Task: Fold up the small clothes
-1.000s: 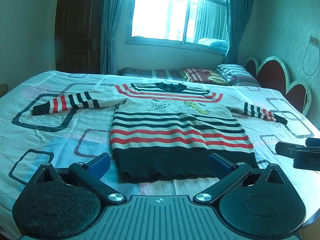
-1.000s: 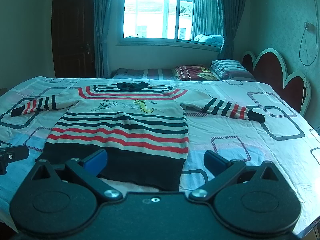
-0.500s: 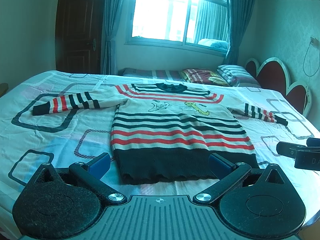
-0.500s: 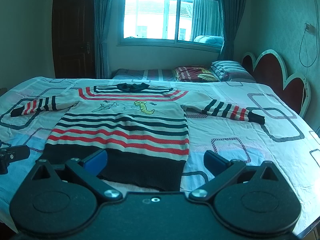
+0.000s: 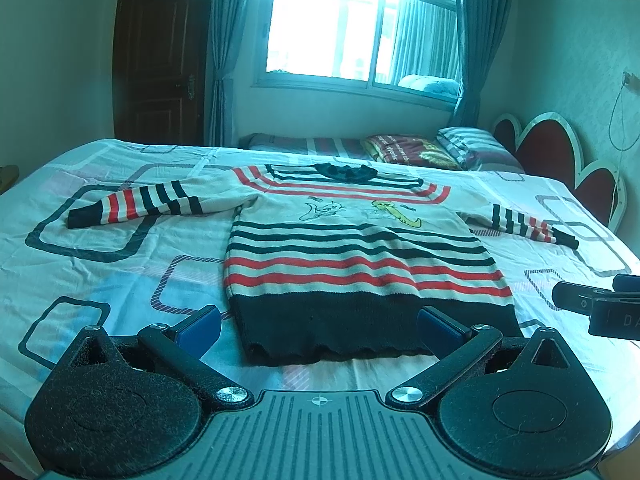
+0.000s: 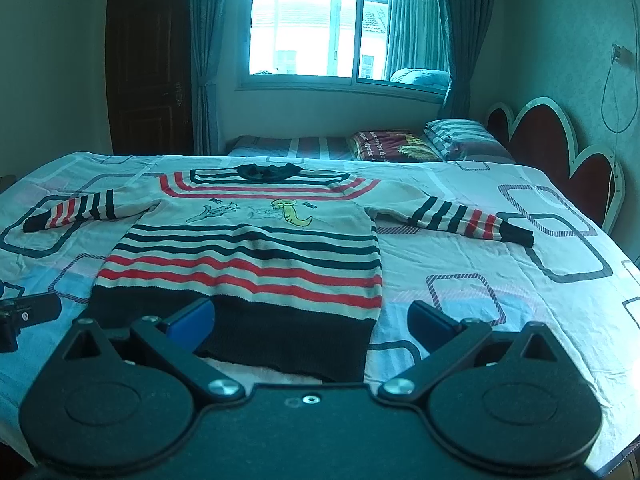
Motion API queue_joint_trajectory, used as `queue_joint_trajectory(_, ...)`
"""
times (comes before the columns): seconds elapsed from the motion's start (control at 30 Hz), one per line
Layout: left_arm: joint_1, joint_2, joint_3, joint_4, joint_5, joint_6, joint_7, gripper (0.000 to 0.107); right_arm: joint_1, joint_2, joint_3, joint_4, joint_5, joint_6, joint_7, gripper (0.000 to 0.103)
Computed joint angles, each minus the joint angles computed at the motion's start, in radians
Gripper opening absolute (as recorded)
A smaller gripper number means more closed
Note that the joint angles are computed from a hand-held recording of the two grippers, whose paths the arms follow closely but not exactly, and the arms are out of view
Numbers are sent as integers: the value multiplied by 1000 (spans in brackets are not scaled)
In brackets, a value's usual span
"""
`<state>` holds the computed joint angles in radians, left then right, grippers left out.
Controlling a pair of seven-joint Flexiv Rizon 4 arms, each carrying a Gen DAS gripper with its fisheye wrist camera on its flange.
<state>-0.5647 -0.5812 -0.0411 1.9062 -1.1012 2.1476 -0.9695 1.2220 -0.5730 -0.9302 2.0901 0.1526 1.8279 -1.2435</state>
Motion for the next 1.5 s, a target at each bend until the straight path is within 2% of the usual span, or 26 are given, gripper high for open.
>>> queue_joint_trajectory(0.33, -4, -10, -2, -16, -30, -4, 27, 103, -6, -6, 4, -6, -1, -4, 6, 102)
queue_joint_trajectory(0.53, -9, -26, -1, -62, -85, -35, 114, 103, -55, -12, 36, -21, -16, -13, 18, 102)
queue_joint_trajectory(0.6, 75, -14, -44, -34, 74, -40, -13, 103, -115, 4, 91, -41, -26, -22, 33, 102)
queue_joint_trajectory(0.63, 99, -14, -47, -40, 112, -63, -54, 103, -157, 12, 130, -54, -32, -19, 44, 102)
queue_joint_trajectory(0.7, 112, -33, -27, -90, 106, -127, -61, 103, -244, 9, 197, -92, -36, -13, 74, 102)
queue_joint_trajectory(0.77, 178, -61, -49, -137, 200, -153, -109, 103, -327, -12, 244, -146, -41, -18, 109, 102)
queue_joint_trajectory(0.8, 172, -87, -17, -182, 219, -170, -108, 103, -367, -27, 262, -177, -44, -25, 131, 102)
queue_joint_trajectory(0.87, 86, -169, 125, -317, 143, -243, -29, 103, -479, -57, 326, -260, -60, -48, 184, 102)
queue_joint_trajectory(0.93, 63, -258, 237, -442, 191, -320, -72, 103, -610, -103, 406, -358, -77, -48, 243, 102)
queue_joint_trajectory(0.97, 71, -295, 251, -508, 160, -365, -54, 103, -668, -131, 438, -410, -84, -51, 273, 102)
queue_joint_trajectory(1.03, 123, -342, 230, -612, 159, -459, -66, 103, -784, -205, 495, -536, -94, -67, 346, 93)
queue_joint_trajectory(1.07, 130, -372, 261, -661, 196, -499, -126, 103, -838, -246, 520, -604, -96, -77, 387, 82)
queue_joint_trajectory(1.1, 122, -410, 324, -713, 241, -543, -203, 103, -888, -287, 544, -673, -100, -94, 425, 72)
queue_joint_trajectory(1.13, 108, -451, 387, -769, 230, -587, -224, 103, -936, -336, 562, -754, -105, -126, 469, 70)
queue_joint_trajectory(1.2, 116, -513, 456, -862, 268, -661, -298, 103, -1037, -425, 633, -905, -109, -170, 545, 68)
queue_joint_trajectory(1.23, 125, -540, 476, -906, 285, -694, -328, 103, -1081, -466, 670, -978, -109, -201, 584, 66)
queue_joint_trajectory(1.3, 149, -594, 507, -996, 321, -759, -382, 103, -1165, -549, 765, -1120, -119, -259, 634, 56)
queue_joint_trajectory(1.43, 201, -694, 565, -1175, 392, -891, -492, 103, -1250, -705, 891, -1383, -172, -381, 682, 52)
queue_joint_trajectory(1.47, 216, -717, 569, -1214, 406, -913, -513, 103, -1259, -740, 908, -1447, -186, -432, 700, 52)
queue_joint_trajectory(1.5, 230, -739, 576, -1255, 419, -935, -539, 103, -1260, -772, 907, -1498, -196, -459, 722, 48)
